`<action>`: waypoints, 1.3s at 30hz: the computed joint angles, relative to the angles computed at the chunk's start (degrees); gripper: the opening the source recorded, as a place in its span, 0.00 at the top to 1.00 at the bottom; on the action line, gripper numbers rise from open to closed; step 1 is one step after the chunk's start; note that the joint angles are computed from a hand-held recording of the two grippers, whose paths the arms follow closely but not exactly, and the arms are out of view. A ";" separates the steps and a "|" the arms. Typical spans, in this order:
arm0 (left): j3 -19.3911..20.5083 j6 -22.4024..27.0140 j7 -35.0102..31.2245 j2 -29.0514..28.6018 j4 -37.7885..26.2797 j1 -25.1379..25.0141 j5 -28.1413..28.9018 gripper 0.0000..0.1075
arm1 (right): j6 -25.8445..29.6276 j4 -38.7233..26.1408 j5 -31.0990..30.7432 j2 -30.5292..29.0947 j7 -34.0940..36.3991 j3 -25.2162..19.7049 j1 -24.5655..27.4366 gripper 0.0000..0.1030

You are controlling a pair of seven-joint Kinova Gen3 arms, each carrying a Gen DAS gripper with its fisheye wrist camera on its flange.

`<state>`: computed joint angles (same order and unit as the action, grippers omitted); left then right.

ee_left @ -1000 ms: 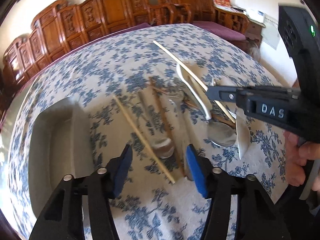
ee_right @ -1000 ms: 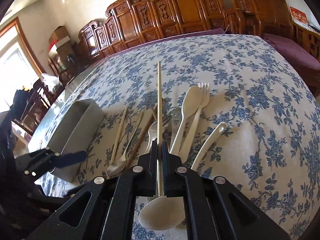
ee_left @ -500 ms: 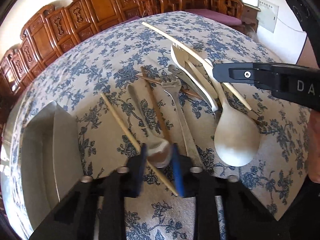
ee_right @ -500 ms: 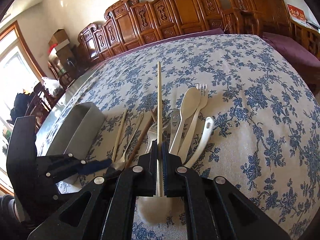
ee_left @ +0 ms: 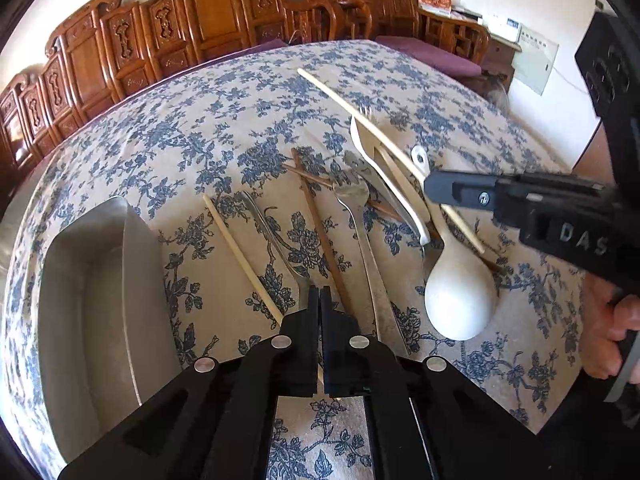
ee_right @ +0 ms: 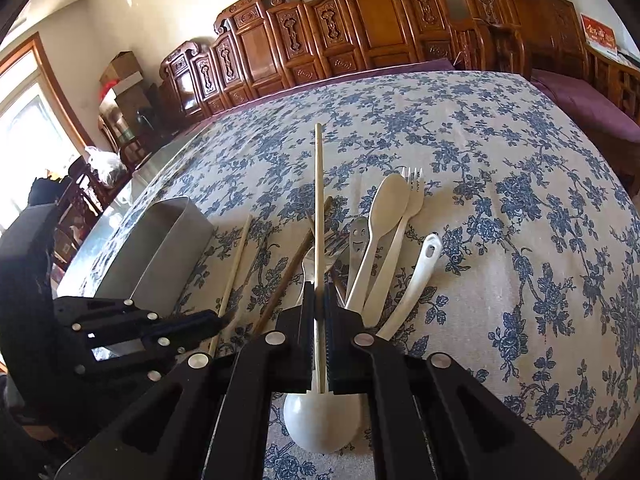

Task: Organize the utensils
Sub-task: 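Lower the metal spoon into the grey tray with the left tool while the right tool drops the chopstick in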

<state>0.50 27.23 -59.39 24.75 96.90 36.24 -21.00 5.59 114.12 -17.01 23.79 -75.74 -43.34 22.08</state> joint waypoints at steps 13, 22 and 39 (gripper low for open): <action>1.28 -4.11 -1.80 -5.70 3.22 -2.49 2.26 1.00 | 0.03 -0.11 0.10 -0.39 -0.13 -0.42 -0.37 0.94; 1.18 -4.19 0.14 -11.34 6.49 -3.96 0.47 1.00 | -0.29 0.38 0.23 -1.46 -0.42 -1.03 -2.40 0.94; 5.24 -5.81 -7.06 -15.68 14.24 -16.82 7.05 1.00 | -1.26 0.77 2.70 -3.39 -4.45 2.57 -12.01 0.94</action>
